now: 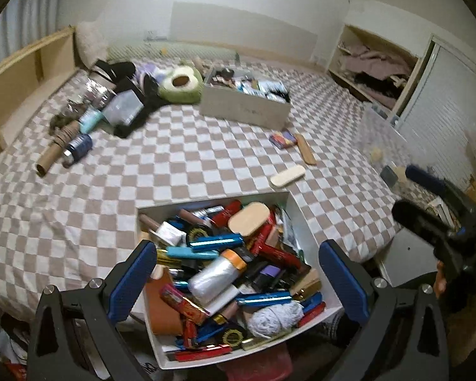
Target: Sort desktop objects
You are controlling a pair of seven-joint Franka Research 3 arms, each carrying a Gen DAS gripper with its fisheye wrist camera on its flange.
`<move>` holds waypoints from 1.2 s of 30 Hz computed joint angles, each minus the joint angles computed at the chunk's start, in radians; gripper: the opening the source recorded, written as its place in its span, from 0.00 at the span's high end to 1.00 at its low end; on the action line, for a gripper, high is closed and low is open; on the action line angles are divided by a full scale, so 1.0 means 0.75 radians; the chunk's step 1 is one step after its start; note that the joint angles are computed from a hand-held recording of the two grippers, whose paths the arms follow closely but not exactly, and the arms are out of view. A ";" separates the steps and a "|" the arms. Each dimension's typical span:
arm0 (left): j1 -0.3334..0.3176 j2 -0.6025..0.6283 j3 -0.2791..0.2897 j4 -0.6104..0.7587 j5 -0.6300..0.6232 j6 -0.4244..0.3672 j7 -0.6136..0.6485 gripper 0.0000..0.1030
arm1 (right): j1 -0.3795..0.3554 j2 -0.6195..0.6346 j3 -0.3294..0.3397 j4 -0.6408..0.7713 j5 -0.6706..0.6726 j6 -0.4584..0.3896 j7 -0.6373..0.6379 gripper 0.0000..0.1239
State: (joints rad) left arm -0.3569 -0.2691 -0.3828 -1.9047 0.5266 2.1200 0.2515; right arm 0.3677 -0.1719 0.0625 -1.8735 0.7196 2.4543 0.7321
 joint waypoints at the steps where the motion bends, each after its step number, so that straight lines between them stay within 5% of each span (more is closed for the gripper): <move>1: 0.002 -0.010 -0.010 -0.007 0.023 -0.013 -0.014 0.00 | 0.000 -0.012 0.003 -0.019 -0.003 0.012 0.001 0.17; 9: -0.018 -0.018 -0.094 0.000 0.211 -0.171 -0.077 0.00 | 0.012 -0.075 0.013 -0.140 -0.065 0.076 0.054 0.17; 36: -0.081 -0.024 -0.097 -0.040 0.264 -0.222 -0.120 0.00 | 0.057 -0.149 0.005 -0.287 -0.143 0.187 0.087 0.17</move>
